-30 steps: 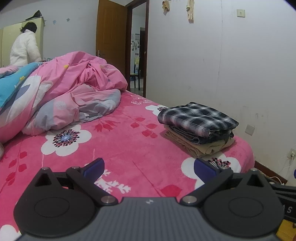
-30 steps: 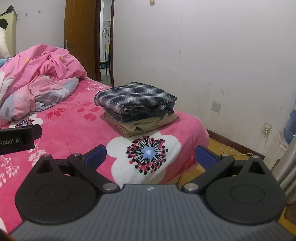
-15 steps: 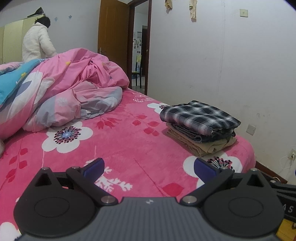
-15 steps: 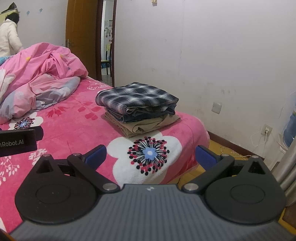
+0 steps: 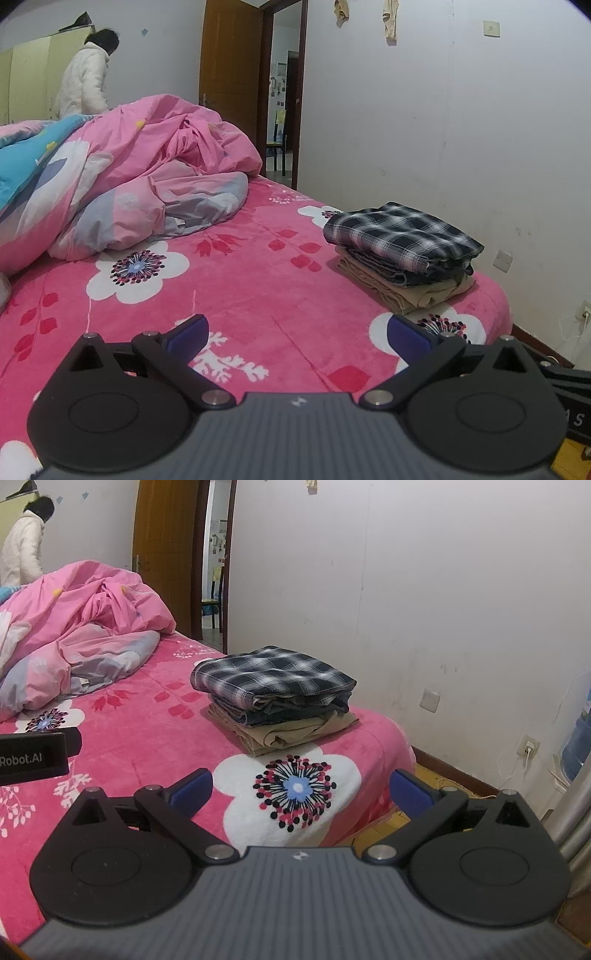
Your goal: Fold clothes
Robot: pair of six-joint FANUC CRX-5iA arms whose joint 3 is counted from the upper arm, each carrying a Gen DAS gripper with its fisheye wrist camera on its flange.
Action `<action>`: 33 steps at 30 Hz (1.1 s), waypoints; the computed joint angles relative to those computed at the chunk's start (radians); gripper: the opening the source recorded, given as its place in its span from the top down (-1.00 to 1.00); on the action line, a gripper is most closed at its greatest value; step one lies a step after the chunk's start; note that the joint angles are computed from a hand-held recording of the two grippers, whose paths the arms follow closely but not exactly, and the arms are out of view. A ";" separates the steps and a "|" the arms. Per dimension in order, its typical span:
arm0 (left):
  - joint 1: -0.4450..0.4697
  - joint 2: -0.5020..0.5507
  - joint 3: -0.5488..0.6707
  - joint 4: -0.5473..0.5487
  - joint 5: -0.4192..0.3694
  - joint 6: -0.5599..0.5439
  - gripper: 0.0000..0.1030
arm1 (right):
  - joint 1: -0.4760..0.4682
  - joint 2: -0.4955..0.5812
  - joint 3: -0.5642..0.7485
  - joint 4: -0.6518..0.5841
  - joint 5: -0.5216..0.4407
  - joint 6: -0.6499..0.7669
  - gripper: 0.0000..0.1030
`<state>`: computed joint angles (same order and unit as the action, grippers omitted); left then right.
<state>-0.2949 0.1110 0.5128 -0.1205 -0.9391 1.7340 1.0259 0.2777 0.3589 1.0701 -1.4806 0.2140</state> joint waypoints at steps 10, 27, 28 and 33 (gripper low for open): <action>-0.016 0.014 0.009 0.023 0.007 -0.014 -1.00 | 0.002 -0.002 -0.002 0.019 -0.022 0.005 -0.98; -0.080 0.032 0.013 0.036 0.017 -0.038 -1.00 | 0.000 -0.086 -0.114 0.031 -0.088 -0.070 -0.98; -0.082 0.033 0.016 0.031 0.015 -0.036 -1.00 | 0.000 -0.088 -0.115 0.031 -0.088 -0.072 -0.98; -0.087 0.036 0.018 0.031 0.014 -0.044 -1.00 | -0.001 -0.095 -0.124 0.027 -0.091 -0.082 -0.98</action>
<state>-0.3814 0.1469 0.5311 -0.0893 -0.9253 1.6904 1.0247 0.1826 0.2346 1.0967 -1.5718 0.1321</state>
